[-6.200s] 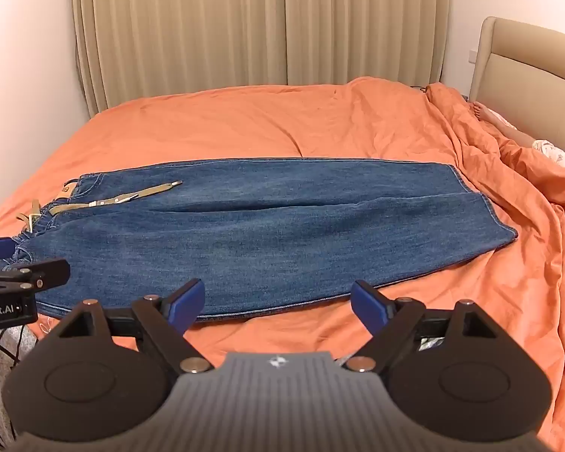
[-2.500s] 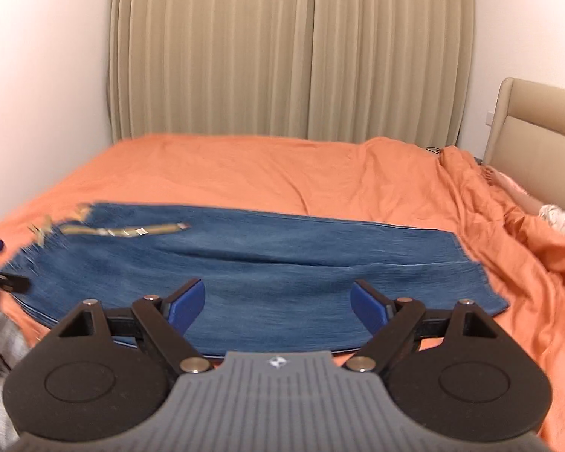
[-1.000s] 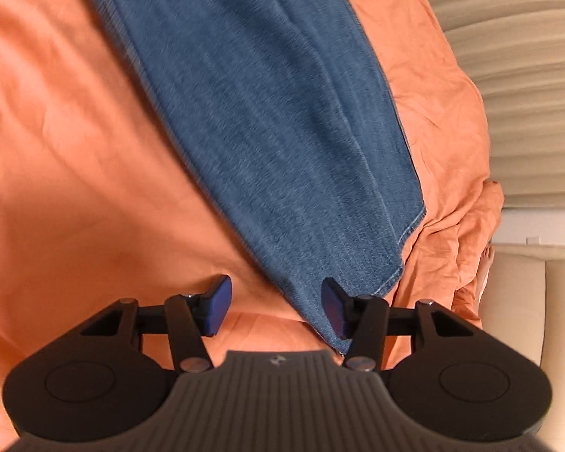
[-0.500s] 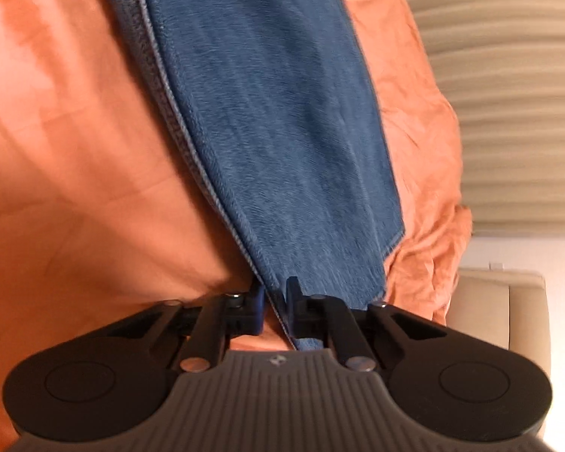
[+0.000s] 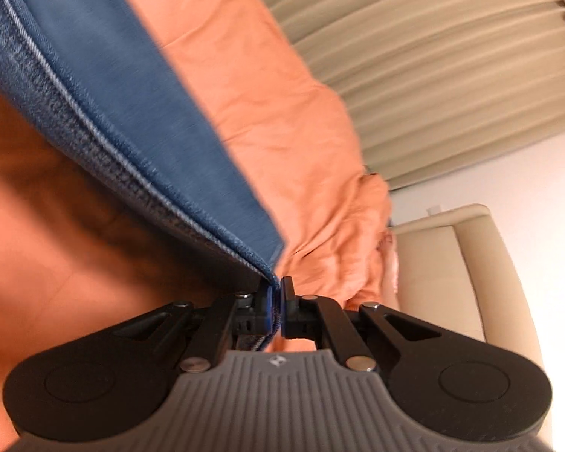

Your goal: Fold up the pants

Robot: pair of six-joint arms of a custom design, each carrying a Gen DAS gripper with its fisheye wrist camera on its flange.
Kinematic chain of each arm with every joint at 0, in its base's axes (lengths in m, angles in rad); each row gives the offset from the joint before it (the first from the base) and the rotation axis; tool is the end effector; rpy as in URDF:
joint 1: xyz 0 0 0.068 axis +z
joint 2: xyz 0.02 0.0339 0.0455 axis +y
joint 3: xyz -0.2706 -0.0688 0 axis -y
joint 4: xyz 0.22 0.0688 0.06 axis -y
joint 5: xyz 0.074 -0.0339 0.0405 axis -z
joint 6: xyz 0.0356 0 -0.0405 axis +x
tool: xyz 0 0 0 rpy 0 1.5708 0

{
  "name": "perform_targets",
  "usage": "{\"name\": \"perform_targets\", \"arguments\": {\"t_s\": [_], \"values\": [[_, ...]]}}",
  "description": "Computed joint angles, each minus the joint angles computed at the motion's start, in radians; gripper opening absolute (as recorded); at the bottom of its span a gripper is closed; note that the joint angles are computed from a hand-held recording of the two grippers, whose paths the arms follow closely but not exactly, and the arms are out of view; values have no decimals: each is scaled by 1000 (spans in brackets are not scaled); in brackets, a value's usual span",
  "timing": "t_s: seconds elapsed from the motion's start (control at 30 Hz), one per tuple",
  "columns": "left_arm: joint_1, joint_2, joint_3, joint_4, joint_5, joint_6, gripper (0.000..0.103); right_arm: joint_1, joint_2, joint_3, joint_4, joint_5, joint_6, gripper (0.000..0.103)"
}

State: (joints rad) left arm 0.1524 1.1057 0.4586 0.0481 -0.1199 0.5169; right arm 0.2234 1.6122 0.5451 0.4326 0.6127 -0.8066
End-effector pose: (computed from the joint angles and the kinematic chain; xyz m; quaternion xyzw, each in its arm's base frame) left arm 0.1977 0.0347 0.2089 0.1325 0.8731 0.2031 0.4229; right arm 0.2707 0.0405 0.1590 -0.3006 0.8075 -0.3815 0.3347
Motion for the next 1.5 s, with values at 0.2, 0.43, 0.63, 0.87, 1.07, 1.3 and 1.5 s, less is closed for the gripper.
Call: {"name": "perform_targets", "arguments": {"t_s": [0.2,0.43,0.63,0.87,1.07,1.3,1.5], "values": [[-1,376,353,-51,7,-37,6,-16,190,295,-103,8,-45,0],[-59,835,799,-162,-102,-31,5,-40,541,720,-215,7,-76,0],[-65,1206,1196,-343,-121,-39,5,-62,877,1165,-436,-13,-103,0],[-76,1377,1341,-362,-152,2,6,-85,1137,1490,-577,-41,-126,0],[-57,1239,1090,-160,-119,3,6,-85,1110,1373,-470,-52,-119,0],[-48,1088,996,-142,-75,-62,5,-81,917,1086,-260,-60,-93,0],[-64,1231,1204,-278,-109,-96,6,-68,1025,1303,-432,-25,-19,0]]}}
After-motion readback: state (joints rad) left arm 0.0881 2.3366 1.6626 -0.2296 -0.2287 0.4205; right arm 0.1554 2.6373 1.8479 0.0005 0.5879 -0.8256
